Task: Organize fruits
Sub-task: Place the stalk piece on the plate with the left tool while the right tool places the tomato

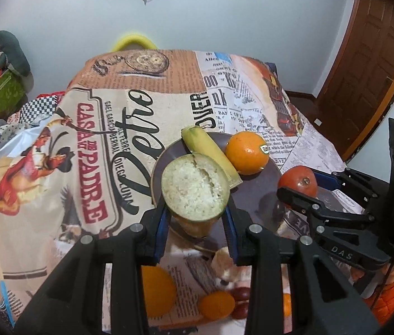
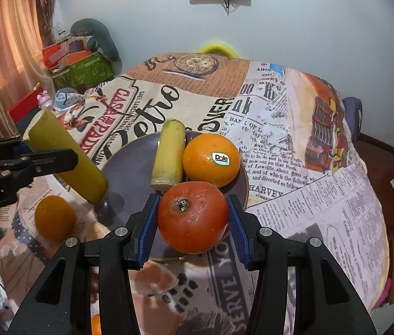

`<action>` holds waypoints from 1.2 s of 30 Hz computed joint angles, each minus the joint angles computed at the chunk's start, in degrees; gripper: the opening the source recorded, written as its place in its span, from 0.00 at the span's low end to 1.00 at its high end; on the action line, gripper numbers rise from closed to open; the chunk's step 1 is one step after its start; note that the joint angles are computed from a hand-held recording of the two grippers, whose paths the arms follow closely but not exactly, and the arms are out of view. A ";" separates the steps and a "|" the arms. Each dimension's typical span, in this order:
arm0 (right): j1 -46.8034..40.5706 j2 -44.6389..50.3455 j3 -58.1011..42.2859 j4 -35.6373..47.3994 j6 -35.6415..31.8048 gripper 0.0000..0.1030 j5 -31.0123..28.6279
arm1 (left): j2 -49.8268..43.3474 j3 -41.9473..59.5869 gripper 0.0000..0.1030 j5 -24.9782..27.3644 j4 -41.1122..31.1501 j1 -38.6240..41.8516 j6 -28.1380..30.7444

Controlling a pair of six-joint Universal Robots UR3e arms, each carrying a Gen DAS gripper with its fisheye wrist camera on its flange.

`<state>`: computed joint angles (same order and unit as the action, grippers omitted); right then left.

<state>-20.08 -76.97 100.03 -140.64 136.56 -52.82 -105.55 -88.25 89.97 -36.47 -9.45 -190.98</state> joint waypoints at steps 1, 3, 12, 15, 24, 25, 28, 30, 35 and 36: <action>0.30 0.77 -0.48 -0.27 0.21 0.44 -0.24 | -1.50 1.45 0.34 -0.13 -0.44 -0.03 -0.04; 0.76 2.28 -1.54 -0.52 0.61 0.44 -0.55 | -3.77 3.82 0.34 -0.18 -1.23 -0.16 -0.18; 2.29 7.50 -6.00 -0.64 1.23 0.44 -2.00 | -12.24 13.41 0.34 -1.72 -3.03 0.95 -1.81; 2.43 8.42 -6.69 -0.05 1.01 0.44 -2.01 | -14.41 15.93 0.34 -2.40 -3.29 1.64 -2.33; 3.18 10.23 -7.49 -1.10 1.65 0.44 -3.03 | -18.63 21.30 0.34 -2.58 -5.14 1.98 -2.86; 3.25 10.25 -7.64 -1.18 1.75 0.44 -3.02 | -18.79 21.26 0.34 -2.32 -5.18 1.80 -2.84; 3.06 9.97 -7.58 -1.26 1.88 0.51 -2.35 | -18.67 20.39 0.34 -2.25 -5.24 1.66 -2.54; 2.81 9.34 -6.70 -2.30 2.10 0.56 -2.09 | -18.31 19.78 0.34 -2.05 -5.31 1.51 -2.46; 1.97 7.53 -5.91 -1.39 2.08 0.56 -1.47 | -15.33 16.45 0.34 -1.97 -4.66 1.34 -2.33; 1.83 6.99 -5.56 -1.32 1.98 0.56 -1.42 | -14.52 15.67 0.34 -1.65 -4.50 1.19 -2.27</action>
<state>-18.26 -69.98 94.47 -141.96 138.54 -54.24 -120.08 -72.58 88.33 -40.97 -8.26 -193.25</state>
